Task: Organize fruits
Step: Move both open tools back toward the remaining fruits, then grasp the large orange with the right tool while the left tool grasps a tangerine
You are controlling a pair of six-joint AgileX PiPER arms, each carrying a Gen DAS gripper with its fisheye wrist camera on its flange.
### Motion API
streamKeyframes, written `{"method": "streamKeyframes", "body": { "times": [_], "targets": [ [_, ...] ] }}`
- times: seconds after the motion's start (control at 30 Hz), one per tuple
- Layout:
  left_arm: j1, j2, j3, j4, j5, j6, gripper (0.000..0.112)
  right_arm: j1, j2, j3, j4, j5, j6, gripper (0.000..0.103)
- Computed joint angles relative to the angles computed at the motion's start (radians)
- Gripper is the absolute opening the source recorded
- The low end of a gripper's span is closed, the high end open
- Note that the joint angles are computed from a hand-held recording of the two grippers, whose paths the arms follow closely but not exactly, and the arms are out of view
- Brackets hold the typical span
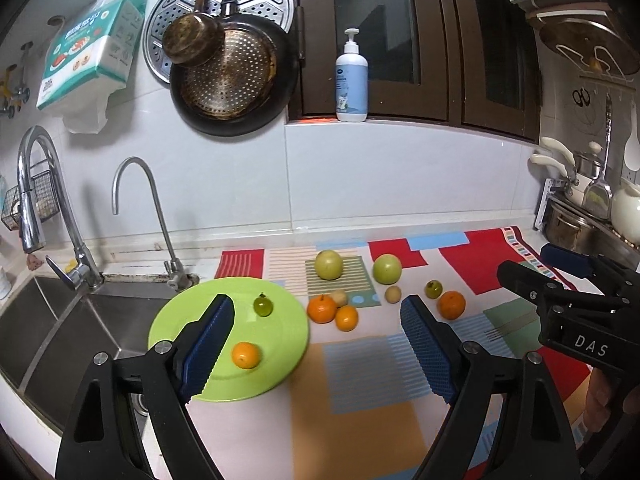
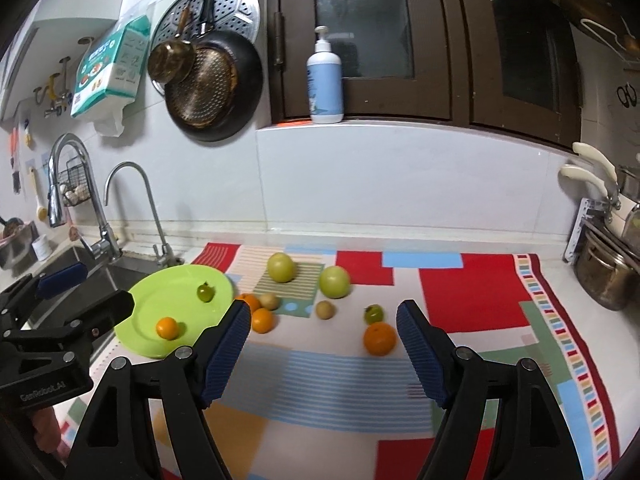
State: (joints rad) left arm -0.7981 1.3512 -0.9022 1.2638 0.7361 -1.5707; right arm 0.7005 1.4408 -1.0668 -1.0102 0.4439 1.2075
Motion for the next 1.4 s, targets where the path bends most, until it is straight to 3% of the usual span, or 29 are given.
{"method": "streamKeyframes", "body": {
  "times": [0.3,0.6,0.9,1.07,1.4],
  "targets": [
    [0.034,0.132,-0.094,-0.023,-0.053,0.024,0.084,-0.127,0.029,0.002,0.109,-0.096,-0.13,0.076],
    [0.119,0.267,-0.185,-0.107,-0.158,0.142,0.071,-0.223,0.141,-0.044,0.341,-0.155,-0.334,0.076],
    [0.213,0.404,-0.276,-0.266,-0.258,0.306,0.057,-0.266,0.273,-0.117,0.538,-0.166,-0.53,0.074],
    [0.257,0.479,-0.332,-0.373,-0.298,0.414,0.048,-0.283,0.345,-0.169,0.654,-0.152,-0.647,0.068],
    [0.315,0.598,-0.453,-0.607,-0.31,0.648,0.036,-0.306,0.451,-0.253,0.821,-0.114,-0.799,0.06]
  ]
}}
